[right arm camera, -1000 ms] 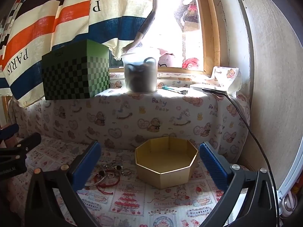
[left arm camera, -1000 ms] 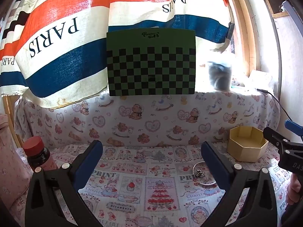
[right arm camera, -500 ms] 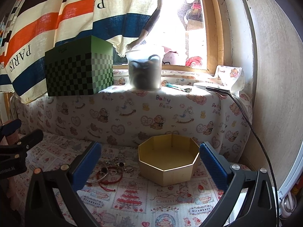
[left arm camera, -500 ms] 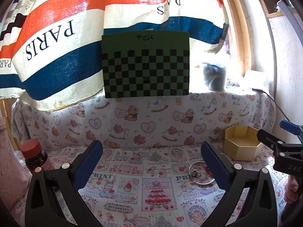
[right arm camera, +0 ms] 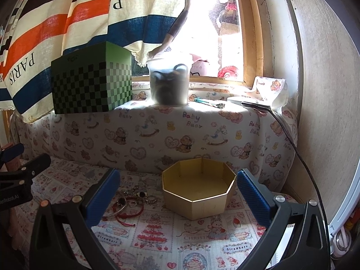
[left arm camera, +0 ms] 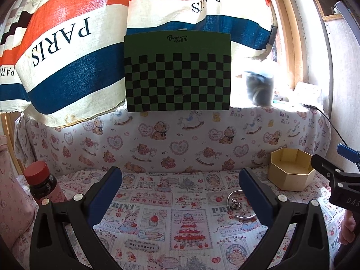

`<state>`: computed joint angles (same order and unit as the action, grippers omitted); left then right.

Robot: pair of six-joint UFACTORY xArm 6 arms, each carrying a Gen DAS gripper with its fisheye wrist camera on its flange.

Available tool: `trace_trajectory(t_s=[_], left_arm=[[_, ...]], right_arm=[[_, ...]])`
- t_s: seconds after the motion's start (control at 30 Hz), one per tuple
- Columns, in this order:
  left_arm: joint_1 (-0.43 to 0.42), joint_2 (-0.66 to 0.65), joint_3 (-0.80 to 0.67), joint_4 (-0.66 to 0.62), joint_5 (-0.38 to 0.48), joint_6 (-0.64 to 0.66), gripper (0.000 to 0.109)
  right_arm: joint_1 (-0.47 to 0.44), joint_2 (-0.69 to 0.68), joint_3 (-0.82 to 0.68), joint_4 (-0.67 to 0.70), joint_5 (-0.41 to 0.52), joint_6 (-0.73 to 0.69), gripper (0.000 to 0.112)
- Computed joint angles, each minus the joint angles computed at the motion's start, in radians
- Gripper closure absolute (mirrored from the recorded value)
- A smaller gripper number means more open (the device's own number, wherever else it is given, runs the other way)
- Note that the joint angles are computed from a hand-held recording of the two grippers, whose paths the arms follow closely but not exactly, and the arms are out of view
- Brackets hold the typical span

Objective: Organize jewelry

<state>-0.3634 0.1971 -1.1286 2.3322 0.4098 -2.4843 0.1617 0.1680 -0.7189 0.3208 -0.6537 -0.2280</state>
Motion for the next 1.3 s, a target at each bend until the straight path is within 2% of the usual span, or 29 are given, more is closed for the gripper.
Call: trace_trajectory(t_s=[0.1, 0.2, 0.37, 0.47, 0.6, 0.77, 0.93, 1.3], left_arm=[[0.010, 0.004, -0.004, -0.014, -0.014, -0.004, 0.006], [0.014, 0.014, -0.018, -0.026, -0.032, 0.015, 0.006], [0.008, 0.009, -0.009, -0.046, -0.011, 0.032, 0.006], [0.018, 0.014, -0.019, -0.033, -0.033, 0.013, 0.006], [0.016, 0.016, -0.018, -0.051, -0.028, 0.035, 0.006], [0.013, 0.020, -0.024, -0.065, -0.030, 0.063, 0.006], [0.021, 0.023, -0.029, -0.070, -0.043, 0.056, 0.006], [0.023, 0.021, -0.026, -0.069, -0.042, 0.053, 0.006]], right_arm=[[0.011, 0.000, -0.006, 0.036, 0.012, -0.029, 0.009], [0.001, -0.004, -0.006, 0.015, 0.033, -0.012, 0.009], [0.005, -0.002, -0.013, 0.030, 0.045, -0.028, 0.009], [0.009, -0.001, -0.014, 0.040, 0.046, -0.036, 0.009], [-0.005, -0.005, -0.009, 0.007, 0.052, 0.003, 0.009], [-0.001, -0.009, -0.011, 0.037, 0.069, -0.016, 0.009], [0.023, -0.005, -0.010, 0.105, 0.034, -0.070, 0.009], [0.020, -0.006, -0.008, 0.094, 0.032, -0.066, 0.009]])
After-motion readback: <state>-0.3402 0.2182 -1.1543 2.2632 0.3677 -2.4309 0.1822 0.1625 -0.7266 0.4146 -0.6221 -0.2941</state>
